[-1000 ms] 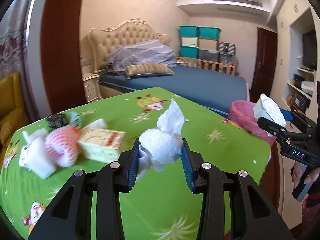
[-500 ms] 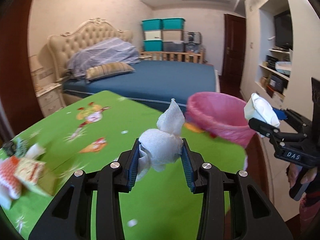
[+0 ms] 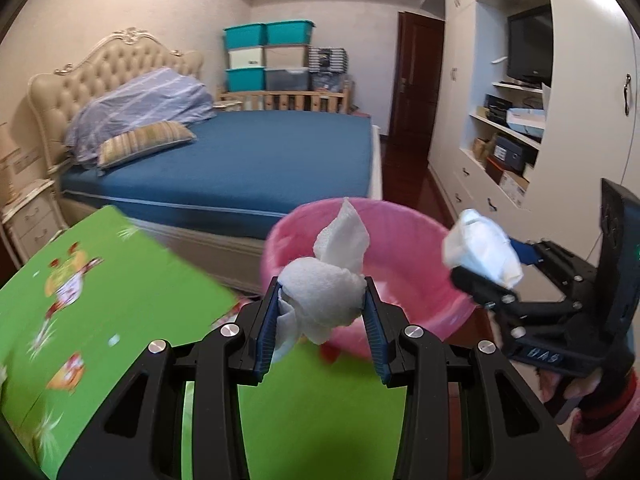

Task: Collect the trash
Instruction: 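Open both tools to drop the cup and tissue into the wastebasket, then return both tools from the wastebasket to the table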

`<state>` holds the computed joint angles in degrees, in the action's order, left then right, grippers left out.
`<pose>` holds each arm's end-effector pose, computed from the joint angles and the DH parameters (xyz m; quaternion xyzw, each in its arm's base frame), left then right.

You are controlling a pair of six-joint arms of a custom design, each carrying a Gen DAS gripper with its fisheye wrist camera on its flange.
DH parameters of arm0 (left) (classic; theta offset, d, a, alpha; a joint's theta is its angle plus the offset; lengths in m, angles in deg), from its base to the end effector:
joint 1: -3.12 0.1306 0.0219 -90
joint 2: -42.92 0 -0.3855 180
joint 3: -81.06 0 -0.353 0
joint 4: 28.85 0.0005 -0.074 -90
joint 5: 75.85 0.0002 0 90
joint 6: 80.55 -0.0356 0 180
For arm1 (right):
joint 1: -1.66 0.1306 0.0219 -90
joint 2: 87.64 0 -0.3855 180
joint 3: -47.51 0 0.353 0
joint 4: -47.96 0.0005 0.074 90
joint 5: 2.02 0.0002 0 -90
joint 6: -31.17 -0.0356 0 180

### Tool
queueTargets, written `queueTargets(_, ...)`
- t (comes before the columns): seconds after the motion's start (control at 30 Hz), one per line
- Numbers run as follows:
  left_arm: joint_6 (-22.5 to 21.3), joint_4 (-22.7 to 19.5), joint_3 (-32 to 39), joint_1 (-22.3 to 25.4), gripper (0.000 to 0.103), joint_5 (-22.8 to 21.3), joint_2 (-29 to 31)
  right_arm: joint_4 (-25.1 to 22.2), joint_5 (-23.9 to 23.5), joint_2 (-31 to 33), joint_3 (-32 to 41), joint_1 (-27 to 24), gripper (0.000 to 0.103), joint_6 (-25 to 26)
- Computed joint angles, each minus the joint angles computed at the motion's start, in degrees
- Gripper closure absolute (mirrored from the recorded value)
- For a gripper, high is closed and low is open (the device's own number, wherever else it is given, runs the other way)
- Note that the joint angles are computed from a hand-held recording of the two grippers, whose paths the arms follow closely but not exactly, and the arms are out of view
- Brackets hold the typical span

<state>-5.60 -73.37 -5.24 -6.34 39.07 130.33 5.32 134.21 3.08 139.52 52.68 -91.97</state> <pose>0.4302 -0.0874 0.4885 0.2785 0.8385 -0.1731 0.4352 0.3057 0.3361 0.4587 0.0295 0.8530 -0.0116 0.5209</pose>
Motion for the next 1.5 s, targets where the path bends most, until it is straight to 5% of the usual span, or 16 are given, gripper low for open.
queueTargets(0.2,3.44,-2.41,7.42,-3.1,0.064,0.59,6.62,3.19,-3.93,0.34,-0.4,-4.54,0.029,2.66)
queueTargets(0.27,4.58,-3.59,9.56,-3.45,0.062,1.4,8.5,6.12,-5.83,-0.46,-1.73,-5.66,0.021,4.1)
queueTargets(0.3,5.66,-3.66,10.46,-3.65,0.053,1.4,9.44,7.75,-6.37,-0.92,-2.6,-6.08,0.018,4.67)
queueTargets(0.33,6.35,-3.94,11.02,-3.62,0.032,1.89,10.03,7.7,-6.35,-1.24,-2.76,-6.3,0.016,4.56)
queueTargets(0.4,8.37,-2.16,9.98,-2.92,0.014,3.02,9.66,6.63,-5.18,-2.04,-3.37,-6.06,0.016,3.68)
queueTargets(0.63,7.14,2.5,1.8,1.76,0.009,-1.3,2.66,3.57,0.53,-4.73,-5.5,-0.83,0.016,-0.28)
queueTargets(0.87,-2.38,2.01,-8.11,10.54,0.009,-2.44,-6.39,1.2,0.36,0.11,-0.92,4.82,0.014,-4.82)
queueTargets(1.13,-10.35,-1.1,-12.19,24.17,0.009,-1.22,-11.11,-1.28,-6.7,14.26,15.56,7.65,0.014,-0.09)
queueTargets(1.5,-10.96,0.41,-10.41,49.01,0.009,3.23,-9.49,-13.96,-15.34,37.53,51.24,11.96,0.014,8.41)
